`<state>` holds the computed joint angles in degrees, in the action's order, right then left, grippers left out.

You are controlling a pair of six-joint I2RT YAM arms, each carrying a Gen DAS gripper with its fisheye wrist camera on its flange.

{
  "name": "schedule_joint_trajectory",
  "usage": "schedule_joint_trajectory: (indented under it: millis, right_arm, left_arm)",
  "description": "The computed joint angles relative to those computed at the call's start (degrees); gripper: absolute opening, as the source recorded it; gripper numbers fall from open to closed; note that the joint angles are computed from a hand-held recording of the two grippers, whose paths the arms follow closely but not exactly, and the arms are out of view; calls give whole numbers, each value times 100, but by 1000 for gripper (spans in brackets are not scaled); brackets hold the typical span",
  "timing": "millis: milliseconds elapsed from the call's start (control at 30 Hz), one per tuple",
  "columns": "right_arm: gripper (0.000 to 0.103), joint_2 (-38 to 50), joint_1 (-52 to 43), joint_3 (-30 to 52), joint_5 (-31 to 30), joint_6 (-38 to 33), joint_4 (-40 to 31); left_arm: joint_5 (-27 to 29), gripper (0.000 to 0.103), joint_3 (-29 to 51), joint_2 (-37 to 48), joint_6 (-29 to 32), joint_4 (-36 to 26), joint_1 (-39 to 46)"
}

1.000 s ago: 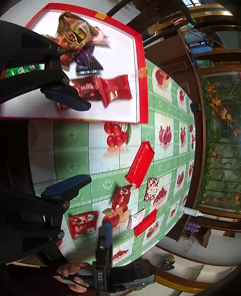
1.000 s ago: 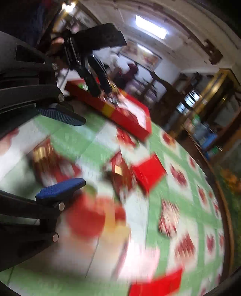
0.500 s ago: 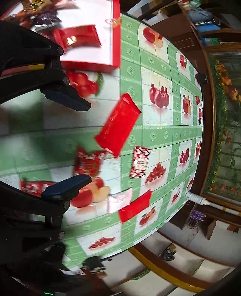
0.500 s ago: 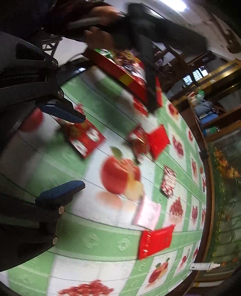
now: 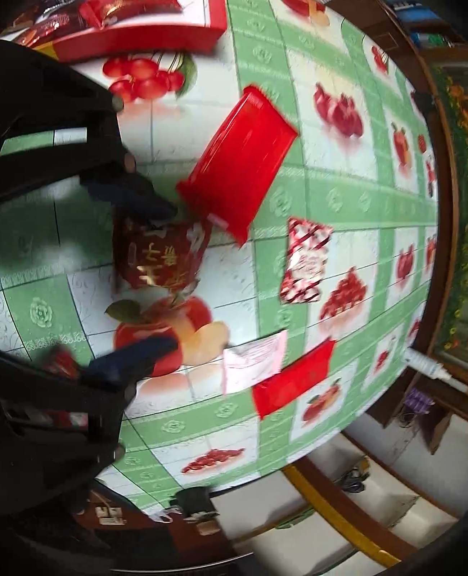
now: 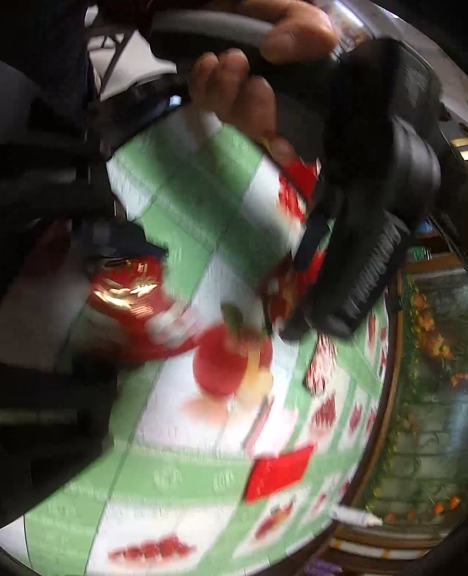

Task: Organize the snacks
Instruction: 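Grasp a red patterned packet with the right gripper while the left grasps another, then carry both red packets over the tray and open both grippers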

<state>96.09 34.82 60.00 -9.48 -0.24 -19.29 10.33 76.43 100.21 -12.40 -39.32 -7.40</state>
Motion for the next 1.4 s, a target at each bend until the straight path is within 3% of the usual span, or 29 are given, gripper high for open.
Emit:
schedule_joint_trajectory:
  millis: [100, 233, 267, 300, 367, 567, 667, 733, 1100, 1133, 1167, 1233, 1400]
  right_arm:
    - [30, -27, -374, -67, 2, -75, 27]
    - [32, -165, -963, -228, -528, -310, -18]
    - [39, -203, -1043, -258, -618, -397, -61]
    - [58, -245, -1118, -285, -720, -490, -107]
    - [84, -324, -1238, -340, -817, -621, -178]
    - [85, -472, -1574, -690, -985, -703, 161]
    - [78, -457, -1653, -691, -1032, -549, 255]
    - [66, -471, -1592, -706, -828, -634, 285]
    - [49, -491, -1524, -662, -964, -586, 227]
    - [45, -494, -1530, -648, -1063, -515, 237]
    - [28, -534, -1564, -660, -1224, -447, 281]
    - [29, -475, -1615, -528, -1507, -340, 167]
    - [29, -488, -1308, -459, -900, -503, 43]
  left_arm:
    - [72, 40, -181, -4, 50, 183, -102]
    - [103, 40, -380, -112, 134, 316, -196]
    - [128, 40, -416, -134, 158, 336, -186]
    - [137, 40, -428, -151, 179, 333, -176]
    - [95, 40, -460, -194, 194, 327, -151]
    - [61, 39, -470, -183, 212, 406, -136]
    - [67, 39, -532, -226, 237, 443, -163]
    - [105, 39, -630, -304, 218, 484, -153]
    - [-181, 40, -1386, -1150, 193, 658, -106]
    - [-184, 40, -1452, -1255, 199, 660, -81]
    - [-172, 40, -1512, -1358, 193, 660, -56]
    - [-149, 40, -1613, -1525, 186, 679, -19]
    - [-149, 40, -1784, -1756, 184, 682, 71]
